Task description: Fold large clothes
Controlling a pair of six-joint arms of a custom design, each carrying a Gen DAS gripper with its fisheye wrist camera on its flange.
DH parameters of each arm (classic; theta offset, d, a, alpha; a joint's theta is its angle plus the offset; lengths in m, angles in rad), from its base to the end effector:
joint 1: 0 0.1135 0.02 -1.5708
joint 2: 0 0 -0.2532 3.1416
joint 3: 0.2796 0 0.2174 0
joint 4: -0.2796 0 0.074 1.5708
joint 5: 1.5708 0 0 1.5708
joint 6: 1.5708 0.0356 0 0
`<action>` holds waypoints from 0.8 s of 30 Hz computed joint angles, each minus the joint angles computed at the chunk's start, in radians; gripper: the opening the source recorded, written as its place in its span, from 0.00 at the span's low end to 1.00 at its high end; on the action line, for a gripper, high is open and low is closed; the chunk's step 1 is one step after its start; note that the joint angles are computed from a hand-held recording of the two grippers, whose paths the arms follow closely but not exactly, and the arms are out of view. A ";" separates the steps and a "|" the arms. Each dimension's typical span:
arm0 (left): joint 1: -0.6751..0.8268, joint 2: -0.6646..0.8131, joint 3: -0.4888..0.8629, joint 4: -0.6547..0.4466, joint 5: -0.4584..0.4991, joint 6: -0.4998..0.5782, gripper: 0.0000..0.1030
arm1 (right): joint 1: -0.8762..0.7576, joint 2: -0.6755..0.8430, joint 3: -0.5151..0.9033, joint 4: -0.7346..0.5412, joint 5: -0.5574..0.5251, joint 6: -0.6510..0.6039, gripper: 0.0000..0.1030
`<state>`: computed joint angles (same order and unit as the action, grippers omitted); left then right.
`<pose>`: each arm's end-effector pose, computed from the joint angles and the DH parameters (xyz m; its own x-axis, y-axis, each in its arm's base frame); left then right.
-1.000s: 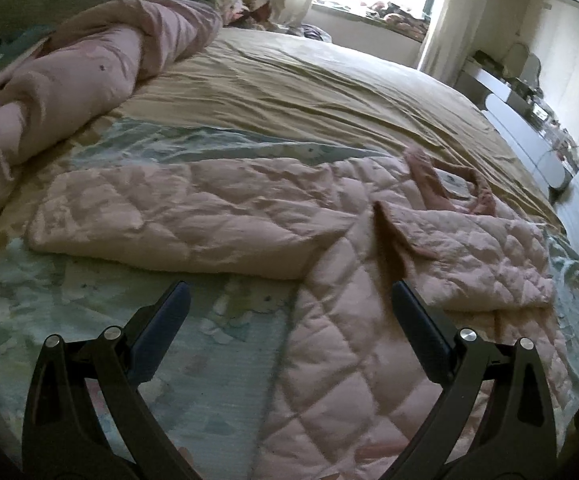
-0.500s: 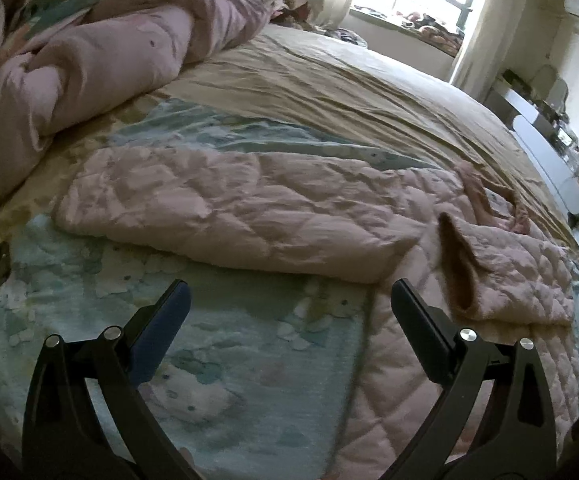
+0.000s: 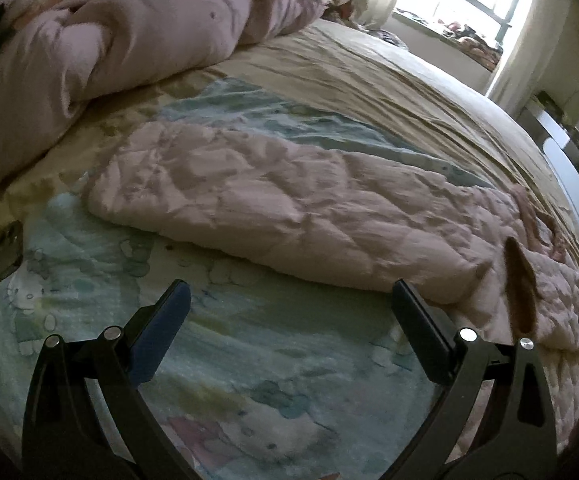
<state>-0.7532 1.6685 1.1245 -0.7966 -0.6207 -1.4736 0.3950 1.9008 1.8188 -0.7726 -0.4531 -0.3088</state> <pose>0.2170 -0.1751 0.2084 -0.5264 -0.6163 -0.5857 -0.6623 0.7292 -0.1721 0.3492 0.1625 0.3158 -0.4775 -0.4951 -0.7258 -0.7939 0.5970 0.1151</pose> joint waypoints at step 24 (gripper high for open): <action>0.403 -0.099 -0.514 0.601 0.169 0.197 0.91 | 0.106 0.064 -0.096 0.087 0.051 0.003 0.96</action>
